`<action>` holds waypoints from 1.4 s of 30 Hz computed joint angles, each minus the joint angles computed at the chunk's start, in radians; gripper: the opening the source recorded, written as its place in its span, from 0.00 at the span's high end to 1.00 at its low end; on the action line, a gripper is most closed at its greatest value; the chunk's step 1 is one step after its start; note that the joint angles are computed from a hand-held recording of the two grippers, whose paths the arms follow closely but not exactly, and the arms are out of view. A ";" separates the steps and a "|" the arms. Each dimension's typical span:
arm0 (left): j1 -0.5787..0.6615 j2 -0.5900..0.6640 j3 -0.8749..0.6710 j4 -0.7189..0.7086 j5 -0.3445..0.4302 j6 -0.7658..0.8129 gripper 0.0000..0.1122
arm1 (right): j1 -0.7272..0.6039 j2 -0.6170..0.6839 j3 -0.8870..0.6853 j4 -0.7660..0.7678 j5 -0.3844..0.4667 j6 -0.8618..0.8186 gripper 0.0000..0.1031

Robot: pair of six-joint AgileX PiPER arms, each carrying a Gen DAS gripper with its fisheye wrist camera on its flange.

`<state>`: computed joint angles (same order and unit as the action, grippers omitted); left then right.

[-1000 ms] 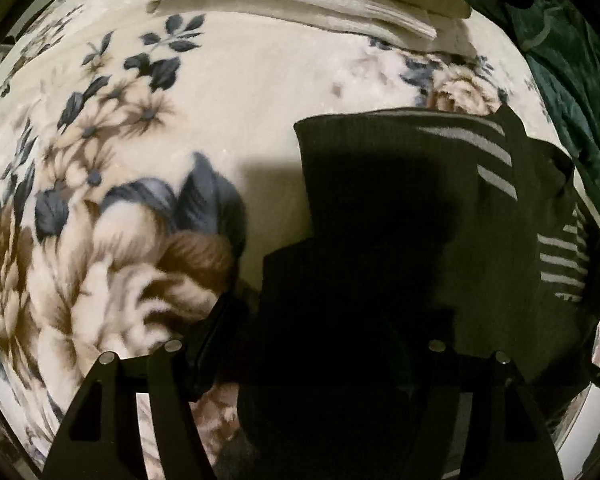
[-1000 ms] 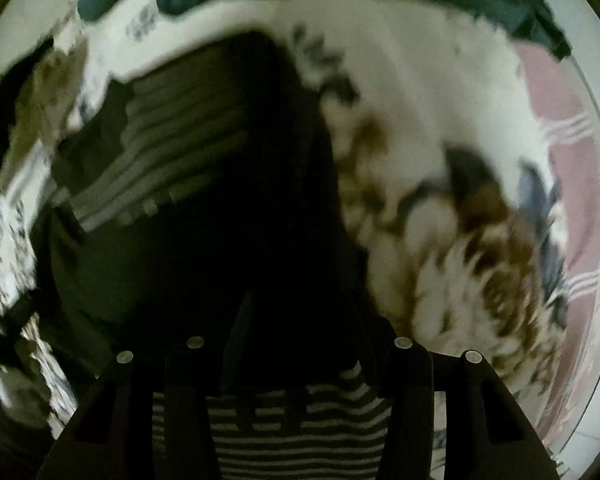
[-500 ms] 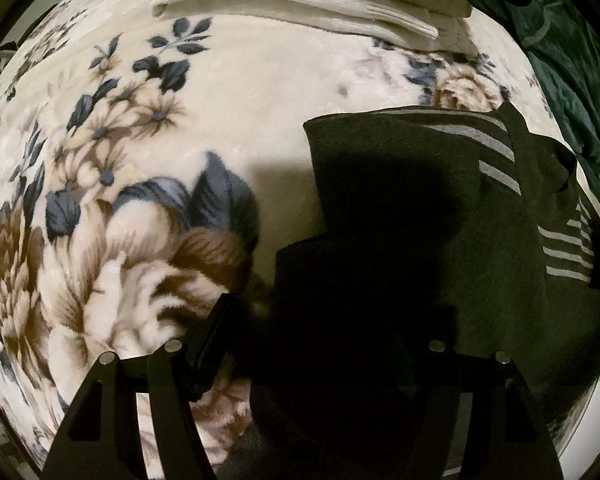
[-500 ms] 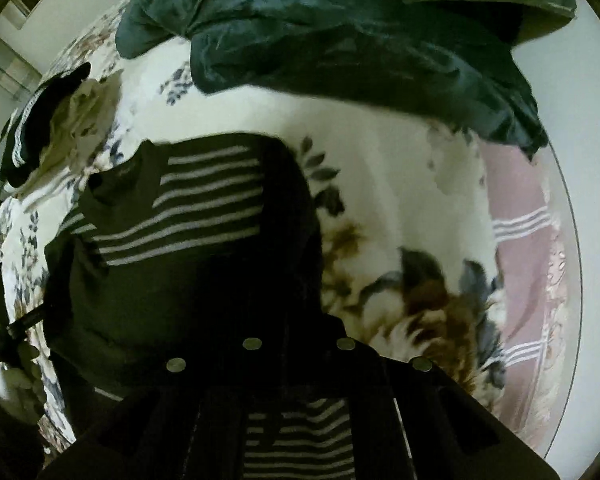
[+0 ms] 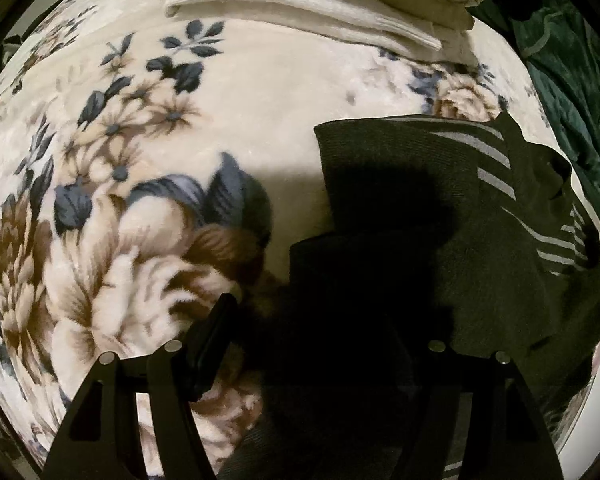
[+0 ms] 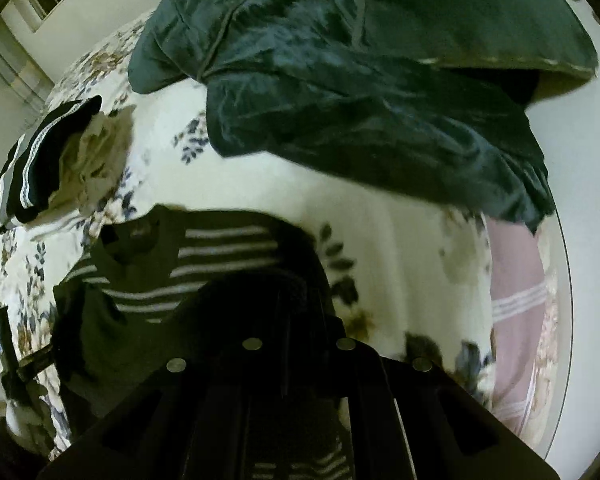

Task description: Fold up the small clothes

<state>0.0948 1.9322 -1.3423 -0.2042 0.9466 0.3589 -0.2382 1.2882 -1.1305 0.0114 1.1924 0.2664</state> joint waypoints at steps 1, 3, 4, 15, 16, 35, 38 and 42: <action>0.007 -0.004 0.005 -0.007 0.000 0.003 0.39 | -0.005 0.016 -0.001 0.008 -0.014 -0.019 0.91; 0.014 -0.008 0.009 -0.018 0.007 0.006 0.39 | -0.044 0.105 -0.007 0.040 0.000 -0.079 0.64; 0.021 -0.010 0.005 -0.026 0.016 0.009 0.39 | -0.068 0.132 -0.001 0.043 0.019 -0.073 0.46; 0.115 -0.073 0.107 -0.221 -0.036 0.166 0.91 | -0.024 -0.136 0.323 0.213 -0.048 0.129 0.46; 0.140 -0.083 0.112 -0.243 -0.029 0.171 0.91 | 0.019 -0.135 0.335 0.235 -0.073 0.154 0.46; 0.107 -0.113 0.103 -0.131 -0.008 0.076 0.42 | 0.234 -0.029 0.546 0.472 -0.383 0.484 0.82; 0.094 -0.065 0.106 -0.078 -0.029 0.036 0.42 | 0.299 -0.045 0.570 0.430 -0.440 0.597 0.96; 0.129 -0.091 0.130 -0.094 -0.023 0.080 0.42 | 0.445 -0.088 0.505 0.244 -0.324 0.800 0.96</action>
<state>0.2240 1.8413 -1.2120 -0.2987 0.9233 0.4388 0.2073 1.1997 -0.6253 0.2550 0.8683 1.0662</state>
